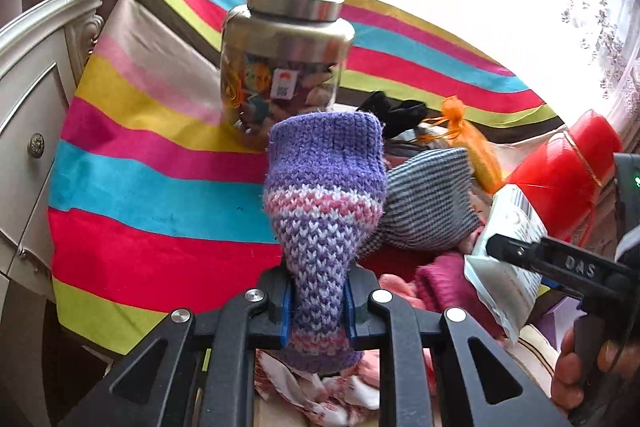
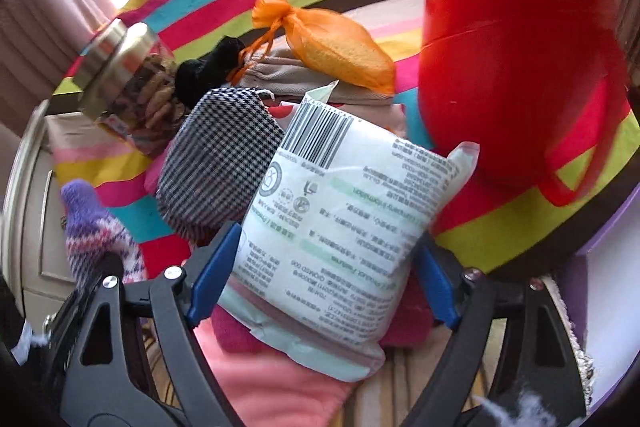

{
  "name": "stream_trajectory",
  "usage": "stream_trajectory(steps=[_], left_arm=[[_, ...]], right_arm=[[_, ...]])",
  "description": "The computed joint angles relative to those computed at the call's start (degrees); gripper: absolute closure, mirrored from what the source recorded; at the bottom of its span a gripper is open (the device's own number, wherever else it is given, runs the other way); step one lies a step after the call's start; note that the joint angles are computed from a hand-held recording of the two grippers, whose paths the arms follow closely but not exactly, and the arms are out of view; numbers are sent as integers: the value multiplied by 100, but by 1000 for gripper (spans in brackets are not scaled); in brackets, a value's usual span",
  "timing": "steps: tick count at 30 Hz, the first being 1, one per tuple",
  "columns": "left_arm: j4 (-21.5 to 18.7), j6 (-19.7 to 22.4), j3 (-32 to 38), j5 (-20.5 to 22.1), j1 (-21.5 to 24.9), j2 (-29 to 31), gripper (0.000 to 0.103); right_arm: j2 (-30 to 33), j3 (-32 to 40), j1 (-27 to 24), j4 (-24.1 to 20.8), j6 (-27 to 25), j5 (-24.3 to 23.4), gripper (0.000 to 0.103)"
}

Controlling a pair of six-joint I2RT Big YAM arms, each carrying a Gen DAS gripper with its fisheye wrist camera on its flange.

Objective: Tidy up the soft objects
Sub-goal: 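Carry the sock and packet into the purple-rimmed box and open both grippers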

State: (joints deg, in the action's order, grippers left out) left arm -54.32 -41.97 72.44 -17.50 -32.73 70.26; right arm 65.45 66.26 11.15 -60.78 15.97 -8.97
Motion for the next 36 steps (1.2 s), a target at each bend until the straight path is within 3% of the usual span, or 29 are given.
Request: stream_trajectory(steps=[7, 15, 19, 30, 36], left_arm=[[23, 11, 215, -2, -388, 36, 83], [242, 218, 744, 530, -947, 554, 83], [300, 405, 1125, 841, -1244, 915, 83], [138, 660, 2358, 1799, -1865, 2046, 83], [21, 815, 3021, 2179, -2102, 2613, 83]], right_arm=[[-708, -150, -513, -202, -760, -424, 18], [-1358, -289, -1975, -544, -1916, -688, 18], [-1497, -355, -2936, -658, -2515, -801, 18], [-1508, -496, -4925, -499, -3809, -620, 18], [-1364, -502, -5419, -208, -4009, -334, 17]])
